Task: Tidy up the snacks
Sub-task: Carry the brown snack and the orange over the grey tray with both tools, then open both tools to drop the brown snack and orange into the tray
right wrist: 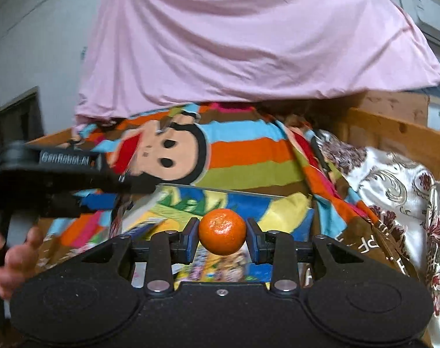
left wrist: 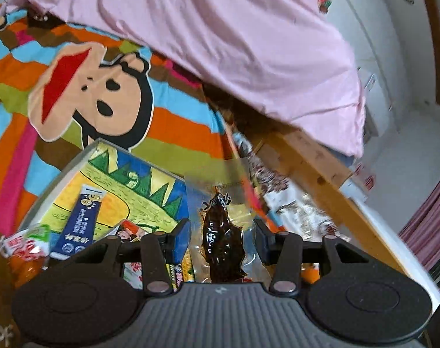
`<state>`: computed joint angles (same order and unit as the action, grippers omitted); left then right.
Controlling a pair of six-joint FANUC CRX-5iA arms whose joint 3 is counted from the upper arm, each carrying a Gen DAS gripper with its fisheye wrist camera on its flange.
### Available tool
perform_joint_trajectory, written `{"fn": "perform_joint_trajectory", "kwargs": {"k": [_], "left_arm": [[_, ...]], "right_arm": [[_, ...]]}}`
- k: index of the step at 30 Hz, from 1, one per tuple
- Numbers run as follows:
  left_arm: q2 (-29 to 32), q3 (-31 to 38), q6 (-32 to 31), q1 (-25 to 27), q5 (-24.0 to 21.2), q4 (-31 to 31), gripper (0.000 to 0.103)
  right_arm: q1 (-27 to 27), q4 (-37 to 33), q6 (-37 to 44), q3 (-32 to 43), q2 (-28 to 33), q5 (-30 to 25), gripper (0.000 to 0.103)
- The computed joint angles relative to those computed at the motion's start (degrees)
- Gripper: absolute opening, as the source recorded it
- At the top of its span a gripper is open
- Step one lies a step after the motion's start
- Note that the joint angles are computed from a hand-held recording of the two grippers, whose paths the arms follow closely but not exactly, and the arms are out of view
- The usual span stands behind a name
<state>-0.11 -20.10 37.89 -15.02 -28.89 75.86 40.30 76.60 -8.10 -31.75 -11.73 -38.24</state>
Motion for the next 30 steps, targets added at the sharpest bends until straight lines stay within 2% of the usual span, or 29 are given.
{"fn": "perform_joint_trajectory", "kwargs": {"k": [2, 8, 10, 11, 13, 15, 21, 24, 28, 30], "left_arm": [[2.19, 1.79, 1.80, -0.60, 1.08, -2.27, 0.050], [7.79, 5.40, 8.53, -2.09, 4.31, -2.40, 0.050], [9.61, 7.55, 12.65, -1.39, 3.81, -6.80, 0.050], [10.59, 9.20, 15.80, -0.73, 2.98, -10.85, 0.050], [12.66, 14.07, 25.28, 0.82, 0.06, -23.25, 0.050], [14.18, 17.72, 30.45, 1.44, -2.74, -30.64, 0.050], [17.95, 26.64, 36.97, 1.49, -10.96, -42.58, 0.050], [19.33, 30.24, 40.19, 0.87, -13.28, -47.88, 0.050], [21.10, 33.91, 43.56, 0.10, -16.17, -51.92, 0.051], [21.53, 34.64, 45.69, -0.07, -16.80, -52.87, 0.052]], "right_arm": [[-1.82, -0.67, 0.86, 0.89, 1.63, 1.08, 0.036], [-4.82, -6.21, 4.84, 3.42, 5.69, 3.21, 0.036], [-5.10, -9.04, 8.06, 4.54, 6.67, 3.68, 0.036], [-5.19, -10.00, 8.87, 5.06, 7.32, 3.37, 0.036], [-5.42, -13.20, 11.26, 6.13, 8.27, 3.97, 0.036], [-5.59, -15.28, 13.79, 6.82, 9.15, 4.94, 0.036], [-5.06, -18.39, 19.53, 8.38, 11.36, 4.61, 0.036], [-5.06, -18.41, 19.97, 8.31, 11.63, 2.91, 0.036], [-5.69, -22.45, 20.91, 9.00, 11.58, 2.52, 0.037], [-5.80, -22.85, 21.30, 9.06, 11.46, 2.55, 0.044]]}}
